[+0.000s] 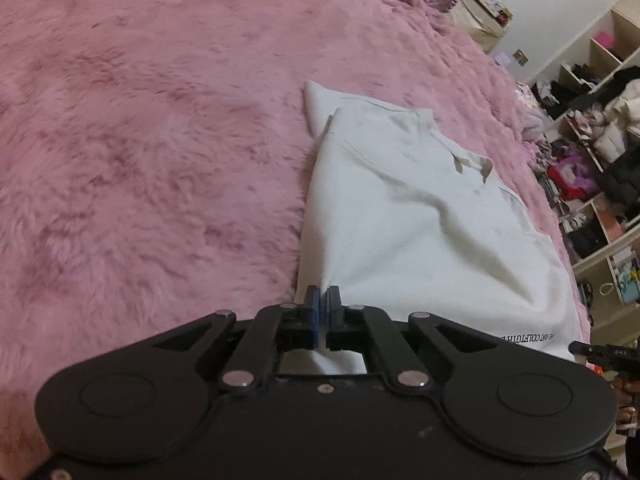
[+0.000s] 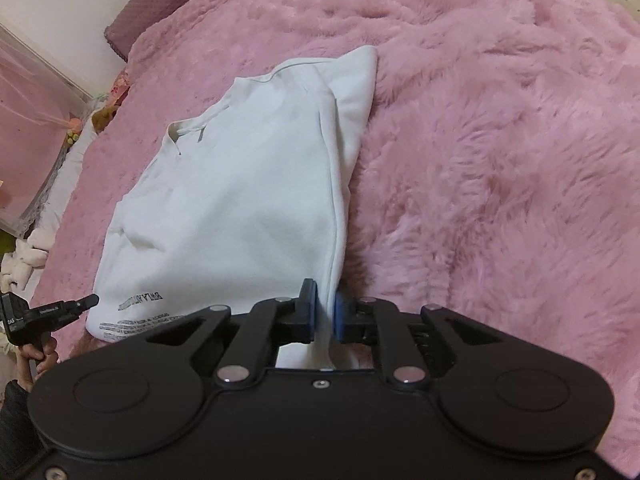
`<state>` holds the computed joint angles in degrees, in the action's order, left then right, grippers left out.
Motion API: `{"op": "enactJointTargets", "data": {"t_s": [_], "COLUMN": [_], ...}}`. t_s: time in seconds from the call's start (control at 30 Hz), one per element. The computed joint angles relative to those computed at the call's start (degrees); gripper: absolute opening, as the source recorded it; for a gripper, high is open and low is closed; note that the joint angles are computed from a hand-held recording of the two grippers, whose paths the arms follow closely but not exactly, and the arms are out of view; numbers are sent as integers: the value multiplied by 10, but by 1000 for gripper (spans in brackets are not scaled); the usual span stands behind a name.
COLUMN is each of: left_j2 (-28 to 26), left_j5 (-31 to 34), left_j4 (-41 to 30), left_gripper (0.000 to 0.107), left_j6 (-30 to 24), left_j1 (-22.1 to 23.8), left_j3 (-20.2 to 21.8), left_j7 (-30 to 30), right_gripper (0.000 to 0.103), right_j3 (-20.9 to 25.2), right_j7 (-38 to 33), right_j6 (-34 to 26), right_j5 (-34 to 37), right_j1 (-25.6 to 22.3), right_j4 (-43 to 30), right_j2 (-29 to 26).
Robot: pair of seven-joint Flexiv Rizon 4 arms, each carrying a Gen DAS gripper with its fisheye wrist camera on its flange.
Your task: Fold small clothes
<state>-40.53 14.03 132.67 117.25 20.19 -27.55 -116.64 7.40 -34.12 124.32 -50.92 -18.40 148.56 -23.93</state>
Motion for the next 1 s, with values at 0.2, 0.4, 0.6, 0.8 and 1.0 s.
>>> {"op": "enactJointTargets", "data": {"t_s": [0.2, 0.4, 0.6, 0.8, 1.0], "left_j2": [9, -90, -123, -153, -118], "left_j5": [-7, 101, 123, 83, 89], "left_j4": [9, -9, -33, -49, -8], "left_gripper": [3, 48, 50, 0, 0], "left_j6": [8, 43, 34, 10, 41], "left_j1": [-25, 112, 134, 151, 172], "left_j3": [27, -88, -124, -150, -145], "left_j7": [11, 0, 34, 32, 18], "right_gripper": [4, 8, 20, 1, 1], "right_j3": [-7, 9, -2, -2, -17], "right_j7": [-32, -90, -75, -5, 30], "right_j6": [-41, 25, 76, 85, 175], "right_j5": [31, 96, 19, -63, -54], "right_j1": [27, 29, 5, -24, -38], "right_j4": [14, 19, -14, -58, -16], "right_j2": [34, -1, -47, -83, -71]}}
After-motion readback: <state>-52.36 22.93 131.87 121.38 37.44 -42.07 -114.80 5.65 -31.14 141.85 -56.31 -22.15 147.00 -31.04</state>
